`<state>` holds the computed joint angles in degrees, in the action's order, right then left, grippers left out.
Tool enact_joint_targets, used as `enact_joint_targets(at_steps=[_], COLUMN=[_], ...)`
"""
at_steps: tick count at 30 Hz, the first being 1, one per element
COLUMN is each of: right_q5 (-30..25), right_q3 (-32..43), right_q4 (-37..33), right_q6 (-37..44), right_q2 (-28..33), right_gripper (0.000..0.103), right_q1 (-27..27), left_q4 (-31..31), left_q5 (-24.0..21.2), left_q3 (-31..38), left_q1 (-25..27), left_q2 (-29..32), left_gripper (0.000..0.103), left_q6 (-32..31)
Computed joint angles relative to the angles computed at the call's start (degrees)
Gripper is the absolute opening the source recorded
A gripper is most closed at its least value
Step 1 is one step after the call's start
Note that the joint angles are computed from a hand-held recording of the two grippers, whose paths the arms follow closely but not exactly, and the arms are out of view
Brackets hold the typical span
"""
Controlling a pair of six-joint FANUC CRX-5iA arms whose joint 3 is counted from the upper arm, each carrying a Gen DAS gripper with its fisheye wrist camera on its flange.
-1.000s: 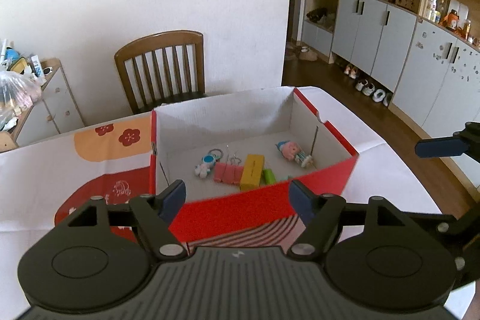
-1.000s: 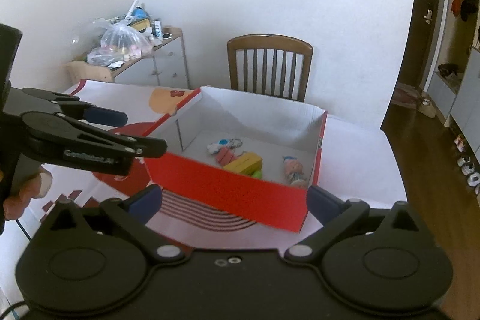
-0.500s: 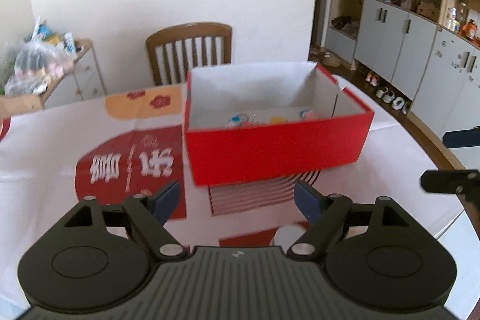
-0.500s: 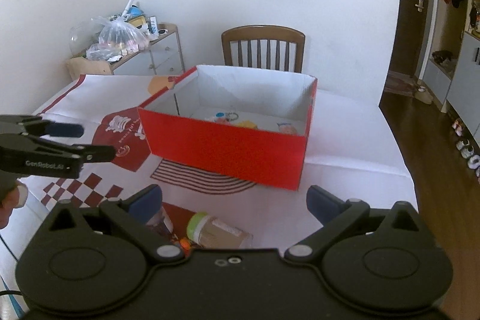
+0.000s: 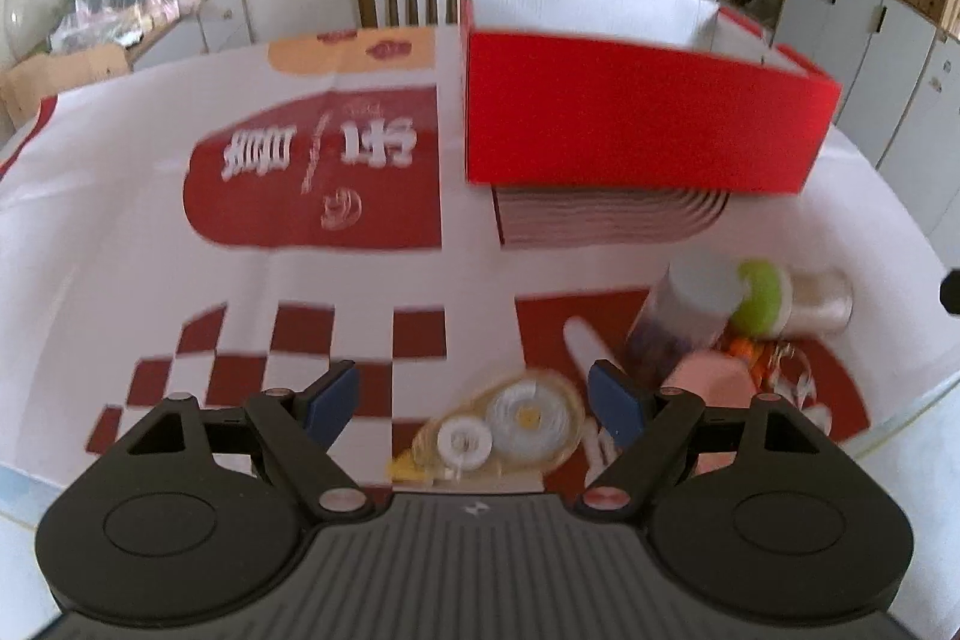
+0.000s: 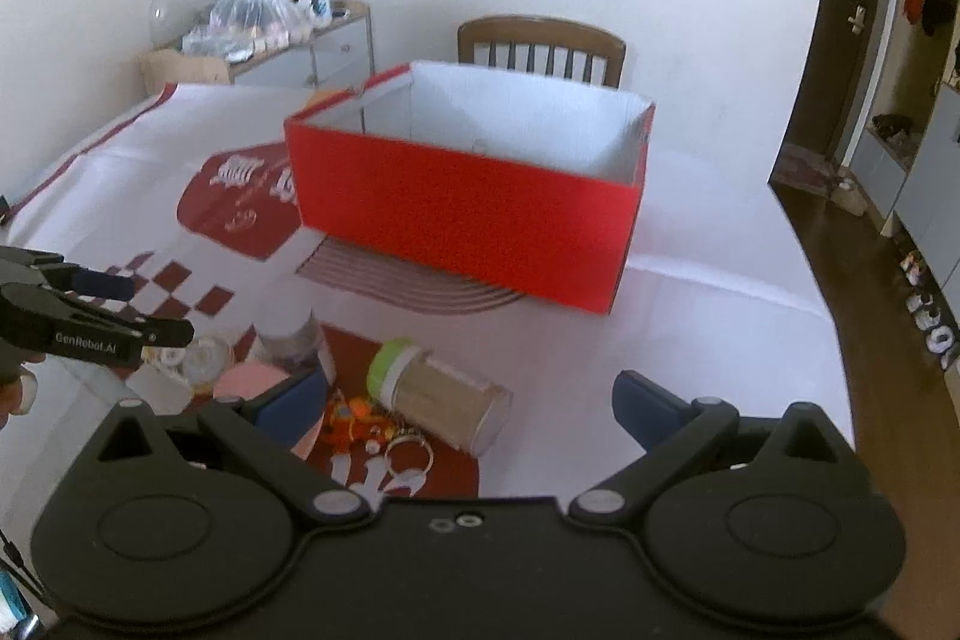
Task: Organize rigid objects
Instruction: 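Withdraw both tools from the red box back toward the item cluster, then grasp the green-capped toothpick jar with the right tool while the left tool grasps the correction tape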
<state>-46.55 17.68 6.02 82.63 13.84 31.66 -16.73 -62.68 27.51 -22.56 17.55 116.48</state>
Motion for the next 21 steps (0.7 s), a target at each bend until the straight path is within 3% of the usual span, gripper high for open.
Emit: enact_joint_targets(at_steps=[18, 21], right_q5=[-8.9, -11.2], right_q3=[10.2, 13.3], right_q4=[-3.7, -5.5], right_q6=[10.8, 14.0], right_q2=[9.0, 11.2], right_gripper=[0.091, 0.085], right_q1=[-1.1, -1.7], left_q4=[5.6, 6.5], left_q5=[6.5, 7.4], left_q3=[-8.3, -9.2], left_q1=[2.2, 2.6], left_q2=[-2.0, -2.0], left_gripper=[0.083, 0.083], left_q6=[-13.7, -16.0])
